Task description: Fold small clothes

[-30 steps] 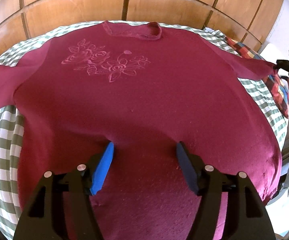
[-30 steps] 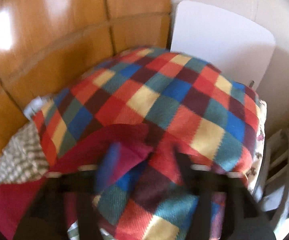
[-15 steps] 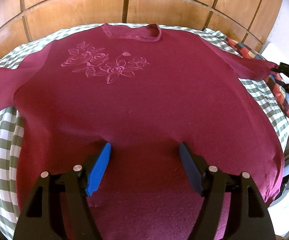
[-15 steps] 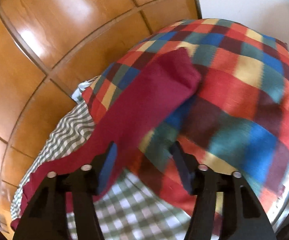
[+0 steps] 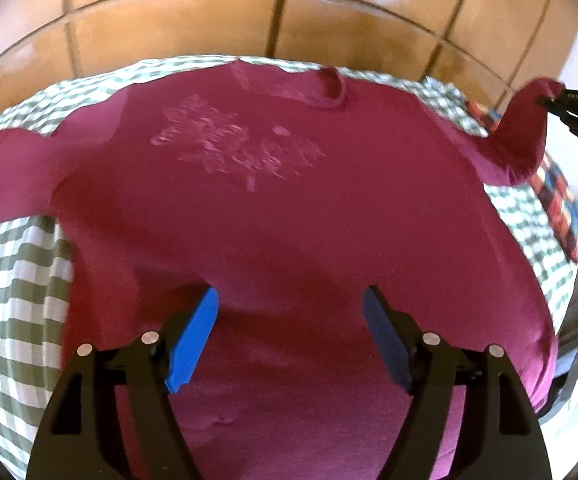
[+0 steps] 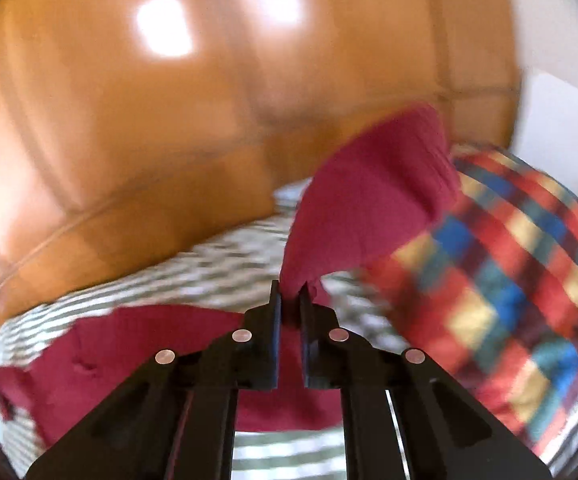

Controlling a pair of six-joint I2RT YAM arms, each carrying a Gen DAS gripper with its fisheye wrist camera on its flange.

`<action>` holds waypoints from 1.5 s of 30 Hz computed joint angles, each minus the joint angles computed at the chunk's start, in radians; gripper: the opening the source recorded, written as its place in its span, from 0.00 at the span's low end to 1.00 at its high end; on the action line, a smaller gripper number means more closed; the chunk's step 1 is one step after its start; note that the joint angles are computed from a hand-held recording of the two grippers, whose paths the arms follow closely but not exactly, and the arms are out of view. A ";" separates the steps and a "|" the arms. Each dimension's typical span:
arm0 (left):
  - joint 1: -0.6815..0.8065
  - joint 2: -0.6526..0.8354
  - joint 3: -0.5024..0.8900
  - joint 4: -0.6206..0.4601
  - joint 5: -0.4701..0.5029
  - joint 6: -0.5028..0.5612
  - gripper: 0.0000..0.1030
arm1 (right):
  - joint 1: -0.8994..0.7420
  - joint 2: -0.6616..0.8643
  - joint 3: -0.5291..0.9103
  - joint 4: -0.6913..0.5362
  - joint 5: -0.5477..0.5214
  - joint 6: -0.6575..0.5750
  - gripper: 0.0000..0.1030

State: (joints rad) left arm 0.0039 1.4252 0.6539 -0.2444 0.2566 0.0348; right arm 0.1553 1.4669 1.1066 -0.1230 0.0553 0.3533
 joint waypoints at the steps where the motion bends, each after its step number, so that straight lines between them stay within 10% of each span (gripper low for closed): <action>1: 0.021 0.000 0.005 -0.005 0.021 -0.005 0.72 | 0.074 0.031 0.049 0.000 0.010 -0.005 0.07; 12: 0.181 0.037 0.065 -0.017 0.176 -0.051 0.72 | 0.470 0.473 0.501 -0.092 -0.056 -0.038 0.13; 15: 0.196 0.038 0.082 -0.011 0.187 -0.045 0.72 | 0.490 0.428 0.389 0.000 -0.048 -0.009 0.59; 24: 0.228 0.236 0.274 0.004 0.248 -0.098 0.68 | 0.401 0.219 -0.072 0.124 0.086 0.028 0.61; 34: 0.232 0.481 0.531 -0.059 0.271 -0.263 0.67 | 0.448 0.348 -0.286 0.417 0.276 0.021 0.67; 38: 0.232 0.538 0.600 -0.078 0.318 -0.322 0.53 | 0.447 0.361 -0.268 0.403 0.280 0.022 0.75; 40: 0.216 0.553 0.639 -0.094 0.324 -0.319 0.12 | 0.434 0.354 -0.281 0.421 0.250 0.025 0.75; 45: 0.219 0.430 0.574 0.033 0.304 -0.308 0.07 | 0.434 0.343 -0.292 0.429 0.243 0.029 0.76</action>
